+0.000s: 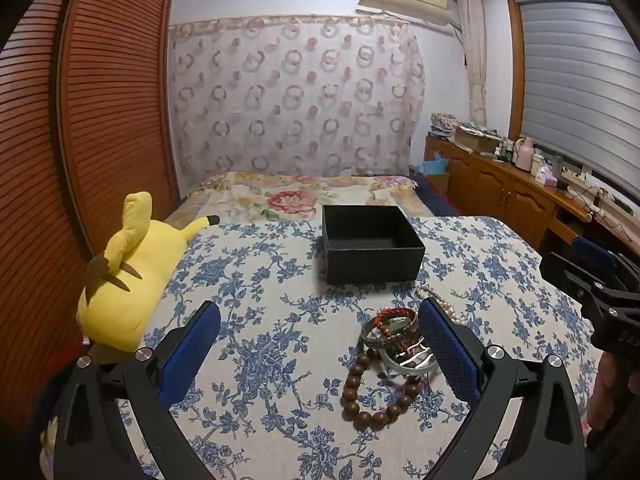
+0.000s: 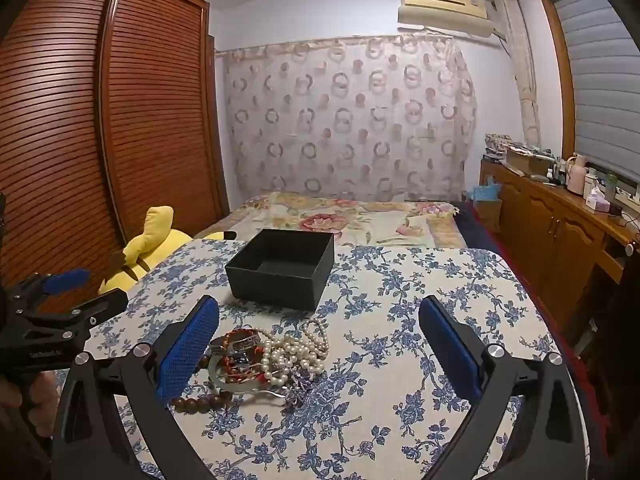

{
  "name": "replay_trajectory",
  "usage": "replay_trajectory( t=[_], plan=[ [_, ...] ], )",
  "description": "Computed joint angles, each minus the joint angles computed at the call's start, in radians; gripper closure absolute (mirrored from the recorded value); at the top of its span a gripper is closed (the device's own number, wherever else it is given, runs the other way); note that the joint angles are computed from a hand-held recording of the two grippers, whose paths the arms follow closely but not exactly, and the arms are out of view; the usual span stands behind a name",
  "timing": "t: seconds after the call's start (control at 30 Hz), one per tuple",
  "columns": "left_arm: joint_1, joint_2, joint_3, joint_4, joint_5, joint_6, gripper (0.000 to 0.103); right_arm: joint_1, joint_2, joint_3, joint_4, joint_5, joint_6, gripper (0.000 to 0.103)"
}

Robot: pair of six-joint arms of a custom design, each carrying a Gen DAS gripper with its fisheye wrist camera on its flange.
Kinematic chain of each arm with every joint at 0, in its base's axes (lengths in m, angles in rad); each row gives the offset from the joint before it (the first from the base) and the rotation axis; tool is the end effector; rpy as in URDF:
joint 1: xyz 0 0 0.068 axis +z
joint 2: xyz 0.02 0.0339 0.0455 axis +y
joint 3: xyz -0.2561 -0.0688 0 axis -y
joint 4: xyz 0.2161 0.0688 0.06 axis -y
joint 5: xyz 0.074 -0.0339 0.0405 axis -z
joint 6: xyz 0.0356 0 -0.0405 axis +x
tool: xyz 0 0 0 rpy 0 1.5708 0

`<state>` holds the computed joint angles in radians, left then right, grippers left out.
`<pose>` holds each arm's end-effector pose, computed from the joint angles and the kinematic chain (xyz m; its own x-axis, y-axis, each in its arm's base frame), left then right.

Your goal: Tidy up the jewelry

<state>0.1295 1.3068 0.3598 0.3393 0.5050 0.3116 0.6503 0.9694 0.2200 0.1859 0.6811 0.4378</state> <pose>0.2149 0.0106 0.1603 -0.4528 0.2116 -0.8661 0.4409 0.8975 -0.0112 0.1410 0.0791 0.1671 -0.4048 0.1059 -0.9082 0.1380 0.9890 0.0538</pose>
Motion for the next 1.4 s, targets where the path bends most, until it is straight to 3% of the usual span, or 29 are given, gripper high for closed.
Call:
replay_trajectory(
  t=[1.4],
  plan=[
    [0.022, -0.028, -0.005, -0.005, 0.03, -0.004, 0.008, 0.002, 0.006, -0.008, 0.015, 0.002, 0.007, 0.002]
  ],
)
